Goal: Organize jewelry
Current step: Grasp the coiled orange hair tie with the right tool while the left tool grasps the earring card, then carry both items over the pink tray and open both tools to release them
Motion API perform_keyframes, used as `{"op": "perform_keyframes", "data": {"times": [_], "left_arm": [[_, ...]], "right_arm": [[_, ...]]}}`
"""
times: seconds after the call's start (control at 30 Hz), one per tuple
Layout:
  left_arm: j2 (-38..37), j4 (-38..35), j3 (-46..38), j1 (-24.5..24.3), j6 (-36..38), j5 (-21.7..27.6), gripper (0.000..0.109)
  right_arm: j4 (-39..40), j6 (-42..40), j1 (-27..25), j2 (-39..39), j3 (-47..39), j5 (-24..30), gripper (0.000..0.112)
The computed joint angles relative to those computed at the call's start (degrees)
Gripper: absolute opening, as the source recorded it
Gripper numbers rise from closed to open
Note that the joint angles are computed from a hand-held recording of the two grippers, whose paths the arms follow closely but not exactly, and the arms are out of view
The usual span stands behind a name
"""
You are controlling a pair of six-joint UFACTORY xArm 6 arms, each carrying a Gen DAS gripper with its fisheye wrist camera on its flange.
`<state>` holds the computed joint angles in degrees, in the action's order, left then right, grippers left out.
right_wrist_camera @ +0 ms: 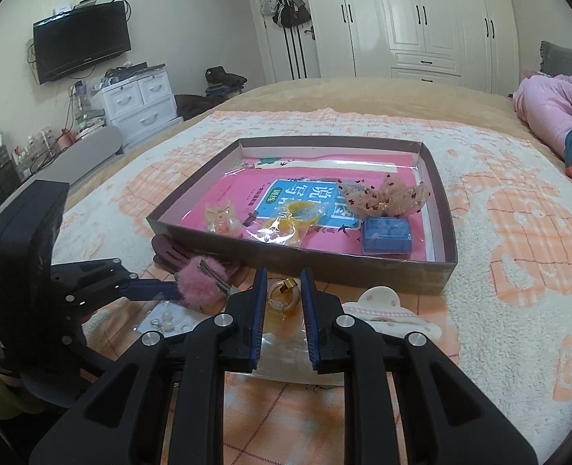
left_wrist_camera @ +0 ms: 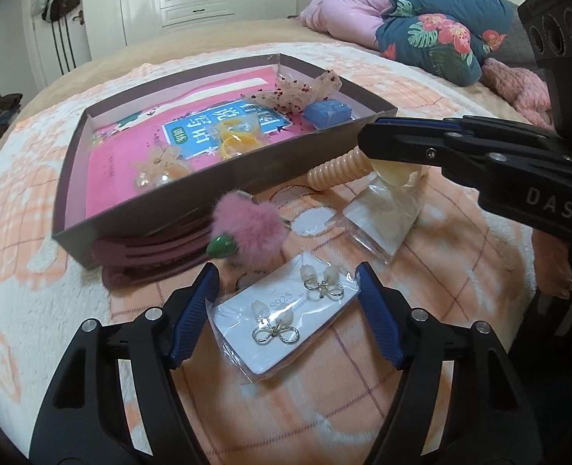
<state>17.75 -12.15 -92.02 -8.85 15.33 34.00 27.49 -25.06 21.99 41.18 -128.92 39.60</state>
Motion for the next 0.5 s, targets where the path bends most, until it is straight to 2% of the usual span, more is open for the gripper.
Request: {"op": "perform_keyframes", "data": {"times": [0.3, 0.5], "left_arm": [[-5.55, -0.57, 5.19, 1.46, -3.11, -2.14, 0.063], [-6.69, 2.31, 5.31, 2.80, -6.76, -4.52, 0.063]], "right_arm": [[2.59, -2.99, 0.36, -2.45, 3.44, -2.12, 0.017], [4.10, -4.44, 0.59, -3.14, 3.74, -2.55, 0.017]]}}
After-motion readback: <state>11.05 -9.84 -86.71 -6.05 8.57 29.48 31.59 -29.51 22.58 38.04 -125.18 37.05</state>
